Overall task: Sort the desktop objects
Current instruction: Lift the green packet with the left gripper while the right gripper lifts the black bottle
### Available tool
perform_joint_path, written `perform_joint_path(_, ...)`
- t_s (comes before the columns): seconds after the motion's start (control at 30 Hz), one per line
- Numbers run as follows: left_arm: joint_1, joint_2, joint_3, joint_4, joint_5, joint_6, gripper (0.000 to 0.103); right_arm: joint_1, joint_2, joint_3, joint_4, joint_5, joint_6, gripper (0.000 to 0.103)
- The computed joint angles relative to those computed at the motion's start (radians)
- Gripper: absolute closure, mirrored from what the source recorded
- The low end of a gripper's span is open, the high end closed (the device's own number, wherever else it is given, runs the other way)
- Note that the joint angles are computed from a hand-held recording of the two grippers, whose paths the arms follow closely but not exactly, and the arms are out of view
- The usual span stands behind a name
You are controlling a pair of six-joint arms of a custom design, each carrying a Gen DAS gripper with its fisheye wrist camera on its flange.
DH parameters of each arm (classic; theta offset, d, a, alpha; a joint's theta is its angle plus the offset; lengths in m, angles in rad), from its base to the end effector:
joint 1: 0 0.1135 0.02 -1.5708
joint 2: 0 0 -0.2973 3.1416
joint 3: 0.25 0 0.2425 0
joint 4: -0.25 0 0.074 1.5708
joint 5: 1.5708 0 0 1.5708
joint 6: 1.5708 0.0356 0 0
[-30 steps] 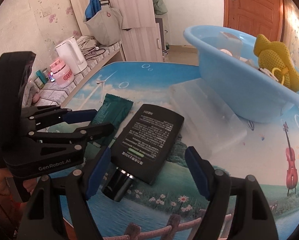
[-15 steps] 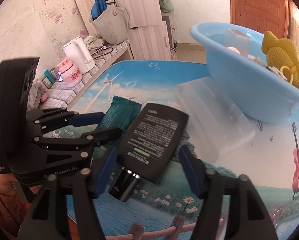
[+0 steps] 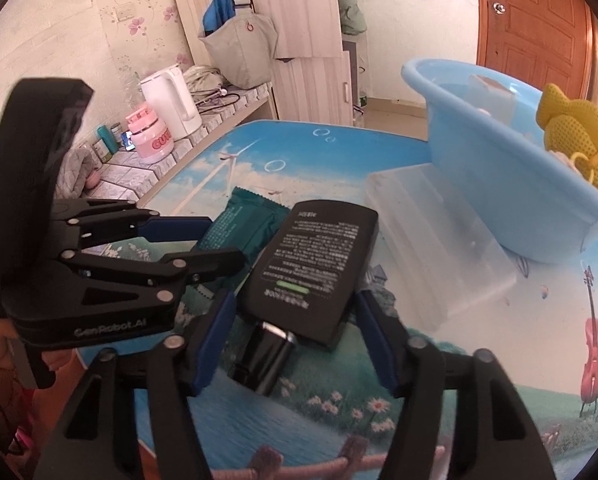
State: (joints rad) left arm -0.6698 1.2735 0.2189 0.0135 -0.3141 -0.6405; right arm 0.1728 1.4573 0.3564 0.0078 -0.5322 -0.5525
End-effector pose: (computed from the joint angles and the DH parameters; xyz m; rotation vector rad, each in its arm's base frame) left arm 0.1288 -0.0880 0.1299 -0.0717 2.5355 -0.1006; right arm 0.1883 0.0512 0.1336 -1.0517 2.2997 0.5594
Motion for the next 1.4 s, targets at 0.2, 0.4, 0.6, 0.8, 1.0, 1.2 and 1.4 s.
perform_joint_path(0.2,-0.049,0.016,0.007,-0.004,-0.023,-0.038,0.065,-0.158,-0.015,0.006,-0.103,-0.055,-0.153,0.059)
perform_joint_path(0.4,-0.056,0.019,0.009,-0.007,-0.026,-0.045,0.065,-0.139,-0.018,-0.008,-0.063,-0.059,-0.128,0.053)
perform_joint_path(0.6,-0.045,-0.002,0.001,-0.016,-0.018,-0.032,0.066,0.013,0.018,-0.008,0.077,0.051,0.027,0.039)
perform_joint_path(0.8,-0.033,-0.002,-0.003,-0.018,-0.020,-0.030,0.065,0.032,0.132,0.043,0.111,0.053,0.060,0.039)
perform_joint_path(1.0,-0.095,0.031,0.017,-0.020,-0.039,-0.072,0.065,-0.067,0.096,0.022,0.051,0.002,-0.038,0.040)
perform_joint_path(1.2,-0.195,0.088,0.063,-0.040,-0.067,-0.125,0.065,-0.273,0.030,0.011,-0.098,-0.047,-0.219,0.040)
perform_joint_path(1.4,-0.253,0.146,0.112,-0.048,-0.087,-0.153,0.063,-0.464,0.041,0.057,-0.225,-0.074,-0.350,0.040)
